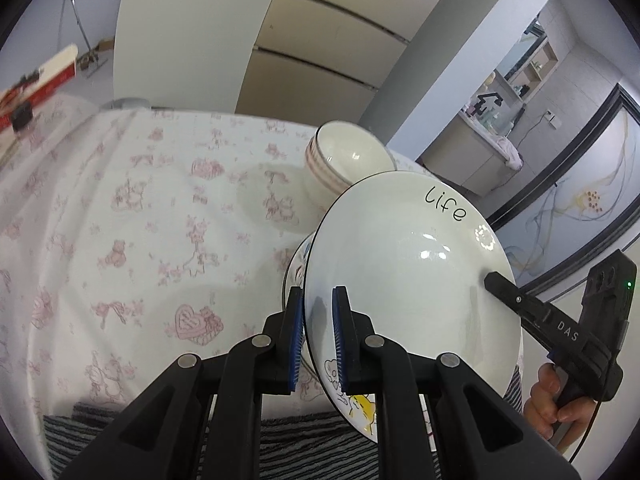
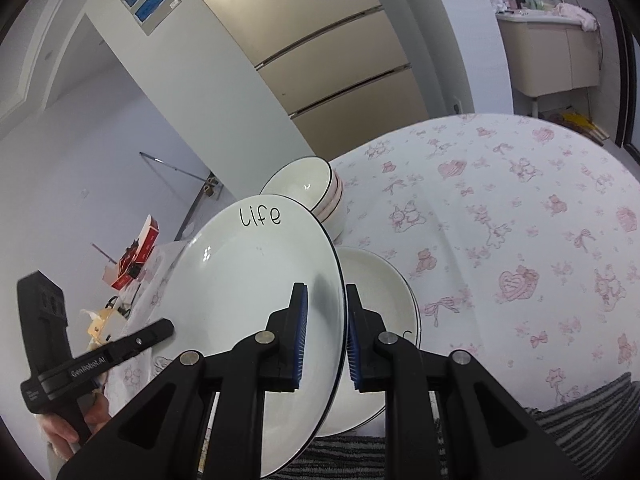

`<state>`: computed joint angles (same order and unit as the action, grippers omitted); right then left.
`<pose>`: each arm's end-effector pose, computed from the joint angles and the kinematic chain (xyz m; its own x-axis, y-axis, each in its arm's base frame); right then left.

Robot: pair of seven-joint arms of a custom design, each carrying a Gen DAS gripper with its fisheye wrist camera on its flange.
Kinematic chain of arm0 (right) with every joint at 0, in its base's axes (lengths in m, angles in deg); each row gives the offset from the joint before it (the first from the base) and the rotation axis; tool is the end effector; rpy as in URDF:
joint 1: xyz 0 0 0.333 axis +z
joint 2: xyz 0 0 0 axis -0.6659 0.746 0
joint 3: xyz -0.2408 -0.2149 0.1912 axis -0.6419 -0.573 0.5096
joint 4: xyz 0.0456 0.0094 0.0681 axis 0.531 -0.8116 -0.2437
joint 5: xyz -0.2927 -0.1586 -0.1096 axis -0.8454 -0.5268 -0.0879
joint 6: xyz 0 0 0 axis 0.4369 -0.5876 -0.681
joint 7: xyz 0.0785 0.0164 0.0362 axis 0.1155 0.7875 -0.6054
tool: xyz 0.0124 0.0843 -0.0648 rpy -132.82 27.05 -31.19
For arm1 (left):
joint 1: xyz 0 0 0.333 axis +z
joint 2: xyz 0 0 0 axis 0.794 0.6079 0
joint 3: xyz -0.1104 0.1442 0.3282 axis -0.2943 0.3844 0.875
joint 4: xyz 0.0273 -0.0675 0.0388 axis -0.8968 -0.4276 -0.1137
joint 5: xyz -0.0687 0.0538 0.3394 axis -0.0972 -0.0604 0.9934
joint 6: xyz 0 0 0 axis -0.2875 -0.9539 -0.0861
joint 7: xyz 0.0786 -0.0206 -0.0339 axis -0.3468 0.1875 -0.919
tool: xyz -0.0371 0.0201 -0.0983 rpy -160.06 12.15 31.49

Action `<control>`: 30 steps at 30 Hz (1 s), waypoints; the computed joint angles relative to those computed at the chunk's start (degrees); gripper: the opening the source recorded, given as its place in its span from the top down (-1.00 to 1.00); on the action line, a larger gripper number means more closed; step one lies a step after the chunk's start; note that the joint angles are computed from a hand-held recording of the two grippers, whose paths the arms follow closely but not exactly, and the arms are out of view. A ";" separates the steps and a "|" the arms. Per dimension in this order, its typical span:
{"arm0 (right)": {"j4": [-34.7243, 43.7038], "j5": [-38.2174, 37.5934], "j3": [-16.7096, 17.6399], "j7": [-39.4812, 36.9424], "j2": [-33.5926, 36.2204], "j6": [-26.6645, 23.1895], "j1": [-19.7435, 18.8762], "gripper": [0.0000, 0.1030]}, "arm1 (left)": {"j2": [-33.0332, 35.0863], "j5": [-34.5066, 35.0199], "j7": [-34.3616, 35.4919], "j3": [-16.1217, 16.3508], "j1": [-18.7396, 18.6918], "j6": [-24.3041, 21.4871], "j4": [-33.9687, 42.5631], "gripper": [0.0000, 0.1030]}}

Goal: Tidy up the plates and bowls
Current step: 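Lift the 'Life' plate with both grippers and carry it over the plate stack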

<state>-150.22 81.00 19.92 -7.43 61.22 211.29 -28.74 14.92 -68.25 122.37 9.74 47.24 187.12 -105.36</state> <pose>0.5485 0.1458 0.5874 0.3210 -0.8175 -0.4782 -0.8083 0.0267 -0.5882 0.4557 -0.0602 0.5875 0.2003 -0.8880 0.4138 -0.7546 -0.4093 -0.5129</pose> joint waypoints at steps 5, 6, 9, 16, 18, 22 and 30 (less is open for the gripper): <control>0.04 -1.82 0.28 1.06 1.45 -0.40 -0.02 0.64 | 1.78 -1.69 0.96 0.51 -0.28 0.21 -0.80 0.75; 0.07 -2.36 0.35 1.44 1.81 -0.43 -0.02 0.64 | 2.09 -2.18 1.15 0.56 -0.28 0.48 -0.98 0.75; 0.24 -3.38 0.62 2.13 2.74 -1.12 -0.21 0.64 | 2.60 -3.01 2.00 0.60 -0.13 1.00 -1.41 0.75; 0.25 -4.53 1.29 2.98 3.99 -1.40 -0.51 0.64 | 2.74 -2.64 2.52 0.13 0.48 3.21 -2.06 0.75; 0.35 -4.68 1.37 3.24 4.18 -1.55 -0.63 0.64 | 3.00 -1.62 1.58 -0.23 0.85 2.91 -1.78 0.75; 0.15 -5.75 1.47 3.62 4.23 -0.40 -0.56 0.64 | 3.72 -0.64 1.26 -0.38 0.95 2.84 -1.44 0.75; 0.66 -5.72 1.71 5.41 5.87 -1.61 -1.28 0.64 | 5.15 0.87 0.49 -0.88 1.52 3.57 -1.69 0.75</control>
